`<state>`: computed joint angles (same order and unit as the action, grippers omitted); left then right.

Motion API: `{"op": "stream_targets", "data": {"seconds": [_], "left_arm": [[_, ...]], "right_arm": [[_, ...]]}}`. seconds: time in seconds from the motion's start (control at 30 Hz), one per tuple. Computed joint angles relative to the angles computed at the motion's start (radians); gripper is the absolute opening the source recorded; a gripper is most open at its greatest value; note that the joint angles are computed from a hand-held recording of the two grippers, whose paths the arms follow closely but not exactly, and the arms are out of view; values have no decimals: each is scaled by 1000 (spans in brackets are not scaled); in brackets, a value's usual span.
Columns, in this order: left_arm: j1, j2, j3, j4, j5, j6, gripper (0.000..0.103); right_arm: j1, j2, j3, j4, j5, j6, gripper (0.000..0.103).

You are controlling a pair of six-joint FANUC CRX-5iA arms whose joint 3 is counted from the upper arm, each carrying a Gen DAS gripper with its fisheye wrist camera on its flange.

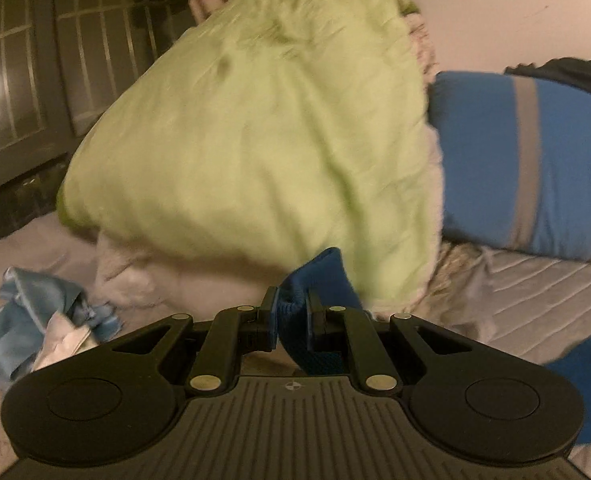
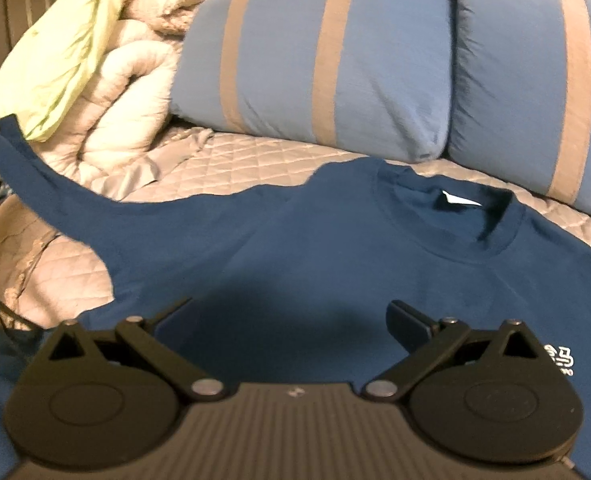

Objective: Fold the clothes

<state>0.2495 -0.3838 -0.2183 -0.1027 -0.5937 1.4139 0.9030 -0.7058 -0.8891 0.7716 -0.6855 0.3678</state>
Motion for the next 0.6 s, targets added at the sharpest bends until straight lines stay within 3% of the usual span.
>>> {"op": "stream_targets", "data": {"seconds": [0.23, 0.4, 0.5, 0.6], "left_arm": [[61, -25, -94, 19, 22, -7, 13], [60, -26, -137, -47, 42, 27, 13], [61, -31, -169, -85, 55, 26, 20], [89, -32, -192, -65, 46, 36, 40]], "right_arm": [[29, 6, 12, -42, 13, 104, 103], [38, 18, 19, -53, 6, 126, 103], [40, 25, 21, -47, -4, 116, 103], [42, 26, 17, -29, -14, 93, 103]]}}
